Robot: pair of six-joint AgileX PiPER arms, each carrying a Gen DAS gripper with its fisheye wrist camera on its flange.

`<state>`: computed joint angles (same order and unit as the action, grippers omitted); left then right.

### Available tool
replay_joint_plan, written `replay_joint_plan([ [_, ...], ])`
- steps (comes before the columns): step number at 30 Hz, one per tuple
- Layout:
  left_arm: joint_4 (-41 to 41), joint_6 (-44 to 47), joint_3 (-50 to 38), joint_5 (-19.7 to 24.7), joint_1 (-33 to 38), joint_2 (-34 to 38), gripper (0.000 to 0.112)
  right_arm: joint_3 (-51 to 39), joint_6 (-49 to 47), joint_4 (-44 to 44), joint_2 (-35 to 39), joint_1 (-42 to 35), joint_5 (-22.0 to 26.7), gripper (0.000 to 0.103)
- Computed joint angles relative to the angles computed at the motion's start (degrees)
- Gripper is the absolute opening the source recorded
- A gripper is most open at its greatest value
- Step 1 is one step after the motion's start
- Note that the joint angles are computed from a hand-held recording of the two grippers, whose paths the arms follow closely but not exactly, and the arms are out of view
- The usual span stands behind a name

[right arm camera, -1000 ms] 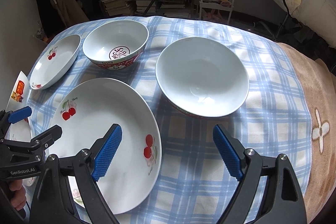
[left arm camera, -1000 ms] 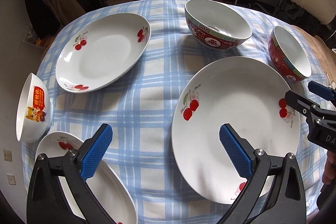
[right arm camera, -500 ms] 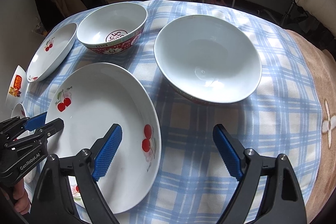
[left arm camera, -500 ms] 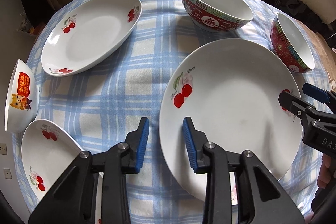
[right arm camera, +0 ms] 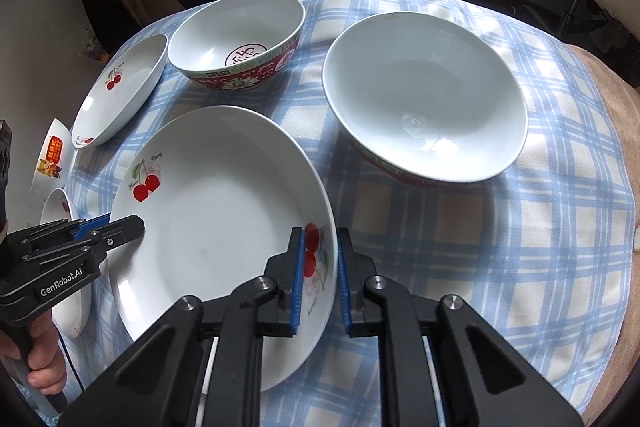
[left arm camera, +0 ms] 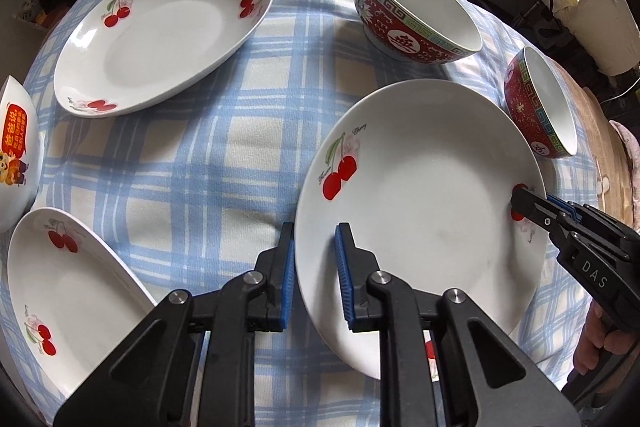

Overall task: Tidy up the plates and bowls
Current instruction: 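Lift the cherry plate with both tools and carry it across the table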

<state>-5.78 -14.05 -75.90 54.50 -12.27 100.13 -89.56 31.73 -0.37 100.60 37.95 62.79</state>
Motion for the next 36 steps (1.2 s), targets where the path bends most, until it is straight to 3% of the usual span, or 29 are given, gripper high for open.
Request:
replay_joint_plan([
  [13,-2.43,0.66,1.89,0.88,1.26,-2.23,0.017,2.62,1.39,0.76,-2.57,0.05,-0.87,0.014],
  [36,2.58,-6.20,10.77,6.90,-6.29,-14.27,0.017,8.12,8.74,0.07,-10.64,5.91,5.49,0.015],
])
